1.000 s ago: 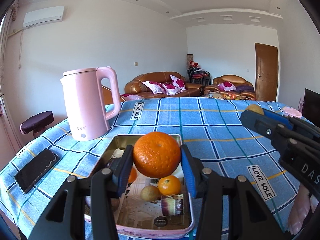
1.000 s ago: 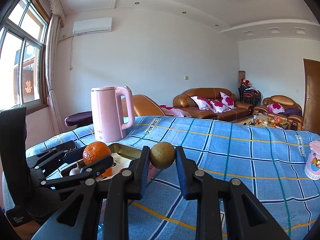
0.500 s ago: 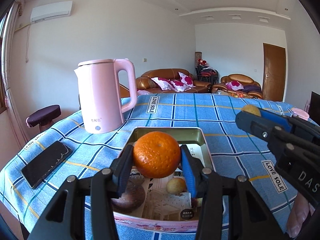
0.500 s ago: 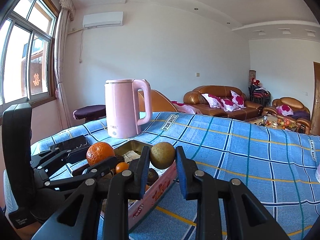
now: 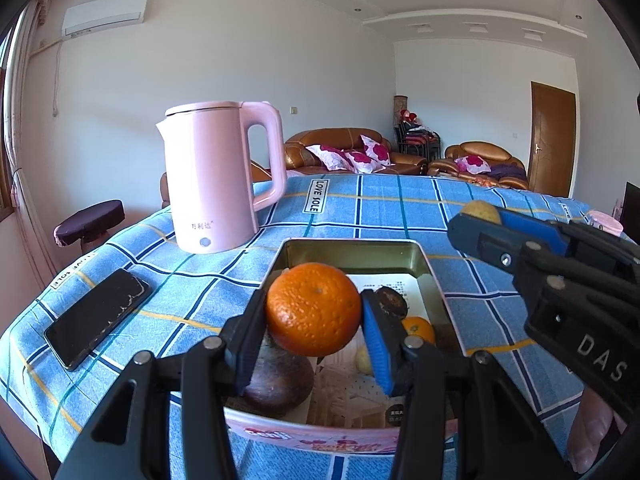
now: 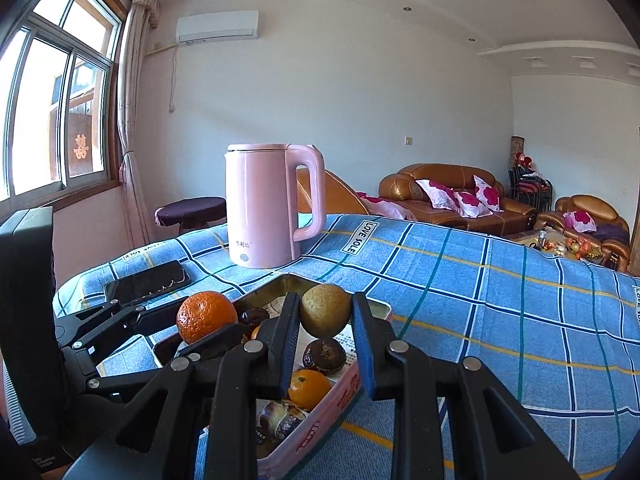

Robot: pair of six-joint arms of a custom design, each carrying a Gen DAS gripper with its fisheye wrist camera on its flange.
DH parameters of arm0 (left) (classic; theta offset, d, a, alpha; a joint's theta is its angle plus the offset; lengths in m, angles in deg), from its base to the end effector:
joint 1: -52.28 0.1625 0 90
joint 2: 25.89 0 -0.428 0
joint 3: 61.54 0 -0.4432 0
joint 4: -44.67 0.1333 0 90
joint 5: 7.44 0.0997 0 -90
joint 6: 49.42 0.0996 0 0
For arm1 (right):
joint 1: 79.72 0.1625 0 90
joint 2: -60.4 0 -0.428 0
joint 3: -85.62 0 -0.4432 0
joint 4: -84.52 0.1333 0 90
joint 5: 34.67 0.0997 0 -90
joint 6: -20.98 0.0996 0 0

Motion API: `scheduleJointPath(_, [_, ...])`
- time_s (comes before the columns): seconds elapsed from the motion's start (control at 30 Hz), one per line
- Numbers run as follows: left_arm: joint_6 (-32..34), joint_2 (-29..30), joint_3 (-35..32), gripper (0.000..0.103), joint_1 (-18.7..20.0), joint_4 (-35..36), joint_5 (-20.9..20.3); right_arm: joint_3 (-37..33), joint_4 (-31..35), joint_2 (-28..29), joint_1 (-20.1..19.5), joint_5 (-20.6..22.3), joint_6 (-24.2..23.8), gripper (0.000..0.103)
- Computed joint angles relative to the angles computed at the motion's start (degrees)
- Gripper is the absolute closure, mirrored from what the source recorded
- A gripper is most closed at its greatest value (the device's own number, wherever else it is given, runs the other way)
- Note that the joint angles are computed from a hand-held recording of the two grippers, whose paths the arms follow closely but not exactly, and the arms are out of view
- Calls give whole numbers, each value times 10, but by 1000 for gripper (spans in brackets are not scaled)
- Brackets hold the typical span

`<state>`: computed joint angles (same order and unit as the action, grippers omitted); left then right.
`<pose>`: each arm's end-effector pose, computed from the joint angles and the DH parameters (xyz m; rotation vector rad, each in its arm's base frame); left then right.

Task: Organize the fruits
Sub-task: 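Carry the mandarin with the left tool while the right tool carries the yellow fruit over the tin, then open the left tool to drop the mandarin in the tin while the right tool releases the yellow fruit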

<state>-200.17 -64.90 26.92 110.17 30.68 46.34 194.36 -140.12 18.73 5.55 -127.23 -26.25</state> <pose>-0.1712 -0.6343 -0.0327 0.8336 2.1590 -1.1946 0.0771 -0.6309 0.0931 0.7843 -2.1096 1.3315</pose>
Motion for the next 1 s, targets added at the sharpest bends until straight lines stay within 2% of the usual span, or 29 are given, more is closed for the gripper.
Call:
scheduleJointPath(0.8, [-9, 12, -16, 54, 8, 35, -3, -46, 79, 25, 11, -49, 4, 75])
scheduleJointPath(0.97, [-8, 14, -20, 53, 8, 40, -8, -56, 136, 25, 11, -58, 12, 75])
scheduleJointPath(1.0, [-11, 15, -21, 50, 8, 41, -9, -57, 134, 26, 12, -62, 13, 75])
